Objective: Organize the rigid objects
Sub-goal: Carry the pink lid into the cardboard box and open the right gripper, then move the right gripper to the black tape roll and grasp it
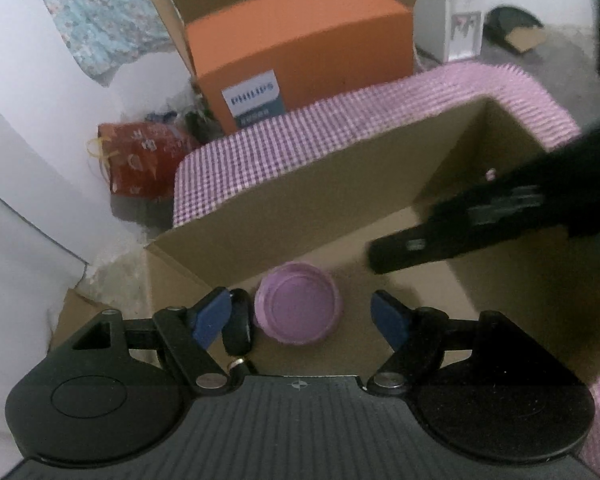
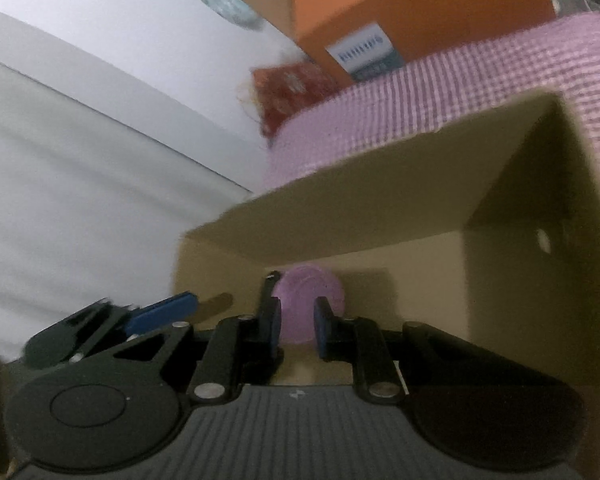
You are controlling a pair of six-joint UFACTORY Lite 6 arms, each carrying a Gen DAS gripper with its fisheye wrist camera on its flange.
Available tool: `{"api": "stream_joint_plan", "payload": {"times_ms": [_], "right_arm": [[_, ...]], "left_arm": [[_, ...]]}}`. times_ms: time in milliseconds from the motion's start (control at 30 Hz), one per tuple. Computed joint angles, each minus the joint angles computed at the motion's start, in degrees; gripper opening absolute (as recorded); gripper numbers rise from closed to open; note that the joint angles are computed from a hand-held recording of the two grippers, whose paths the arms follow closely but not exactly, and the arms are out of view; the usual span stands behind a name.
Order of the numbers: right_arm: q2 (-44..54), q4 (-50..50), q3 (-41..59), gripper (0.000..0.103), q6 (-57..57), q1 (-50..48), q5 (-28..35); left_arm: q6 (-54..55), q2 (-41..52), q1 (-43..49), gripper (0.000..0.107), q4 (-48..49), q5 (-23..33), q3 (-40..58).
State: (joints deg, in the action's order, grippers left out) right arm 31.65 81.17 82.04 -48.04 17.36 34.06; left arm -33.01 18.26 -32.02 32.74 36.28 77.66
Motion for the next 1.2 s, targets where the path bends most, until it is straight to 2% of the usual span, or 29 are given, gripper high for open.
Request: {"api": "stream_joint_plan", "payload": {"times_ms": [100, 200, 333, 433, 533, 633, 700, 733, 833, 967, 1033, 1200], "right_arm": [[-15.64, 7.89, -17.32, 0.019, -10.28, -1.87, 1.26], [-30.84, 11.20, -31.39, 0.019, -14.41, -4.16, 3.67], [-53.92, 11.42, -48.86, 0.019, -14.22, -5.59, 5.51], [-67.06, 10.58, -58.42, 0.019, -10.91, -3.96, 4.85], [-78.78, 7.98, -66.84, 0.019, -4.25, 2.27, -0.64], [-88.11, 10.20, -74.28, 0.019, -0.40, 13.29, -10.31], [-87.61, 21.26, -76.40, 0.020, -7.81, 23.72, -19.76], [-84.36, 27.26, -75.81, 0.020, -13.39, 25.88, -21.12], [-69.89, 45.25, -72.20, 0.020, -31.38, 27.48, -18.09], [-57.42, 69.23, -69.42, 0.020, -53.22, 33.49, -16.88], [-49.26, 74.03, -65.53, 0.020, -58.38, 34.15, -15.66], [-33.96, 76.02, -57.44, 0.020, -61.79, 33.60, -12.55]], "left_arm": [[-2.60, -8.12, -1.51, 0.078, 1.34, -0.58, -5.92], [-4.48, -18.16, -3.64, 0.078, 1.21, -0.83, -12.64], [-8.94, -32.13, -8.25, 0.079, 2.66, 0.23, -22.13], [-15.20, -42.89, -13.88, 0.080, 4.49, 1.98, -30.33], [-24.92, -52.55, -21.64, 0.081, 8.57, 5.28, -39.23], [-36.25, -58.86, -30.31, 0.082, 11.97, 9.65, -47.51], [-43.03, -60.41, -34.33, 0.082, 13.93, 11.01, -52.58], [-46.21, -60.88, -36.06, 0.082, 14.73, 11.40, -54.95], [-53.54, -59.99, -36.36, 0.082, 16.72, 7.85, -61.37], [-63.89, -54.31, -33.78, 0.082, 23.27, 0.19, -66.41], [-66.31, -52.50, -31.21, 0.081, 26.33, -3.54, -67.74], [-72.19, -45.25, -25.86, 0.081, 35.16, -9.93, -68.69]]}}
